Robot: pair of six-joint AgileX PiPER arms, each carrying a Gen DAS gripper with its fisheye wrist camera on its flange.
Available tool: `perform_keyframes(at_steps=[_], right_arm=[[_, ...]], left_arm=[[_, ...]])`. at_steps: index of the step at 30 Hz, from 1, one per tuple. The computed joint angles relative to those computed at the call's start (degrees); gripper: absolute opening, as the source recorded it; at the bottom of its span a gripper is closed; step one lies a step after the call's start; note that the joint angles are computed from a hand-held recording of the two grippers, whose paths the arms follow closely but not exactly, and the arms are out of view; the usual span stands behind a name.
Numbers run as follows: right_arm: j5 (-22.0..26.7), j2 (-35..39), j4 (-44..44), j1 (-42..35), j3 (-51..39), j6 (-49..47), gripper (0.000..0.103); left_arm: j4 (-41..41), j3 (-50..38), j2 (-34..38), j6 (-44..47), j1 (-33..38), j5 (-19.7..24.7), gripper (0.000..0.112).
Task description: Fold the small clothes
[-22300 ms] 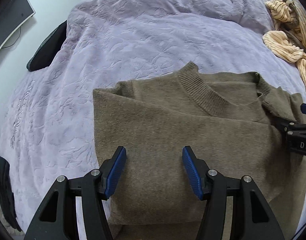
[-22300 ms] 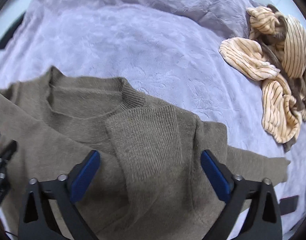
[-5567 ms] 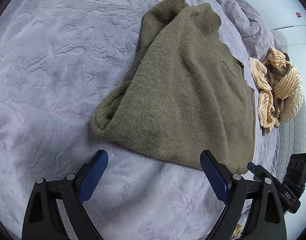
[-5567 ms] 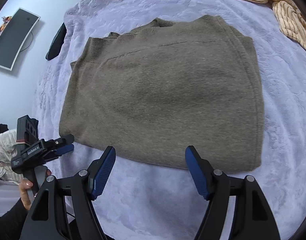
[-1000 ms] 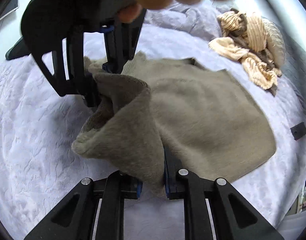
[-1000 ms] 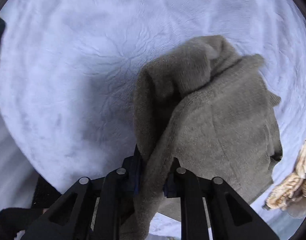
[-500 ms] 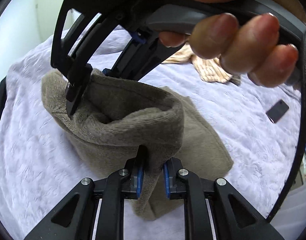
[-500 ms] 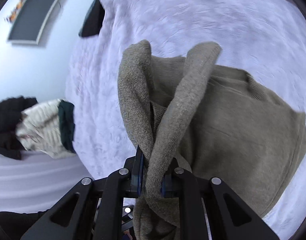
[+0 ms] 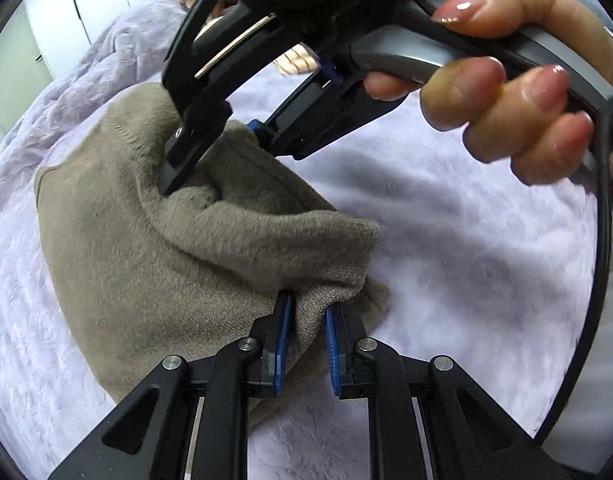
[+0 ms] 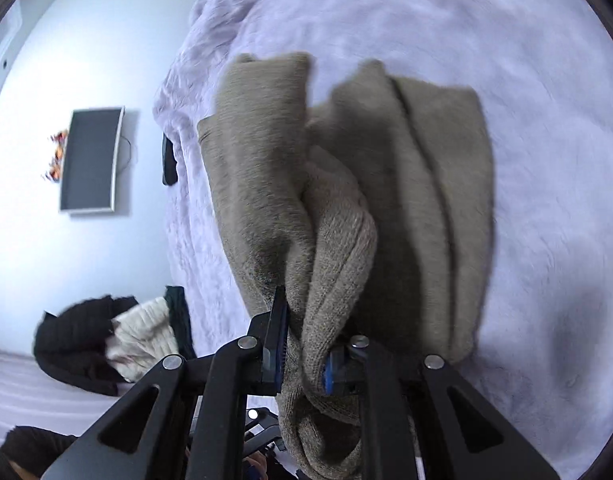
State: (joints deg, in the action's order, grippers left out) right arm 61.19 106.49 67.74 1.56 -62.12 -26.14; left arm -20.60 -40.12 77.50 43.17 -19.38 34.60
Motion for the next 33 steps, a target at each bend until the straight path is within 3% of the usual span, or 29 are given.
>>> perform_keyframes(at_steps=[3, 7, 9, 12, 13, 15, 17, 18, 19, 20, 21, 22, 25, 26, 27, 28, 31, 33], right_arm=[[0.6, 1.0, 7.7, -1.1, 3.5, -6.0, 0.02], [-0.8, -1.9, 9.8, 1.8, 2.3, -7.8, 0.018], [-2.6, -4.6, 4.8, 2.8, 1.4, -4.5, 0.016], [-11.1, -5.5, -11.5, 5.9, 1.2, 11.2, 0.019], [-11.3, -5.7, -14.3, 5.8, 1.9, 14.2, 0.019], [-11.4, -8.8, -13.8, 4.5, 5.0, 14.8, 0.02], [-12.6, -12.4, -13.8, 4.0, 7.1, 15.8, 0.034], [-13.1, -14.3, -14.4, 4.0, 7.2, 17.2, 0.035], [-13.1, -14.9, -14.3, 3.8, 6.5, 17.4, 0.039], [-13.1, -14.6, -14.6, 4.2, 4.6, 18.2, 0.045], [-13.2, -14.1, -14.7, 4.9, 2.6, 18.2, 0.051], [-13.7, -13.1, -14.9, 5.3, 1.4, 17.2, 0.063], [-14.1, -6.4, -18.1, 8.9, -7.4, 20.3, 0.063], [-13.6, -2.9, -20.5, 10.0, -11.4, 23.7, 0.06], [-11.7, -0.8, -21.9, 9.1, -13.6, 25.0, 0.05], [-10.4, 1.9, -23.6, 9.9, -16.6, 27.6, 0.005], [-9.9, 3.0, -34.5, 12.3, -17.7, 33.5, 0.008], [-10.7, 2.8, -33.7, 11.4, -14.2, 33.6, 0.008]], left_arm=[[-0.3, -0.1, -0.4, 1.3, 0.7, 1.1, 0.017], [-1.8, -1.0, -3.1, 3.4, 0.6, 4.2, 0.017], [-1.9, -0.5, -4.5, 3.3, -0.3, 5.8, 0.017], [-2.1, -0.9, -4.7, 1.6, 1.9, 10.4, 0.017], [-1.7, -1.8, -4.5, 0.5, 3.5, 12.5, 0.017], [0.0, -3.8, -4.0, -2.1, 6.7, 16.0, 0.018], [0.9, -6.6, -2.4, -4.3, 11.1, 18.6, 0.018], [0.8, -7.4, -1.8, -4.7, 12.9, 19.5, 0.022], [1.0, -8.8, -0.8, -5.8, 14.9, 20.4, 0.033], [1.5, -10.1, 0.1, -7.4, 16.4, 21.0, 0.076], [2.0, -11.0, 0.5, -9.0, 18.0, 20.8, 0.102], [1.5, -11.5, 0.8, -9.2, 19.9, 20.0, 0.102], [1.8, -14.7, 4.1, -11.3, 23.7, 21.7, 0.102], [2.6, -15.7, 5.7, -12.8, 24.4, 22.0, 0.102], [3.9, -17.3, 7.3, -14.8, 24.2, 22.2, 0.102], [5.9, -17.8, 8.1, -16.9, 24.1, 21.8, 0.102], [9.1, -18.2, 9.6, -19.9, 23.9, 21.2, 0.102], [9.9, -18.0, 10.2, -20.9, 23.6, 20.8, 0.102]])
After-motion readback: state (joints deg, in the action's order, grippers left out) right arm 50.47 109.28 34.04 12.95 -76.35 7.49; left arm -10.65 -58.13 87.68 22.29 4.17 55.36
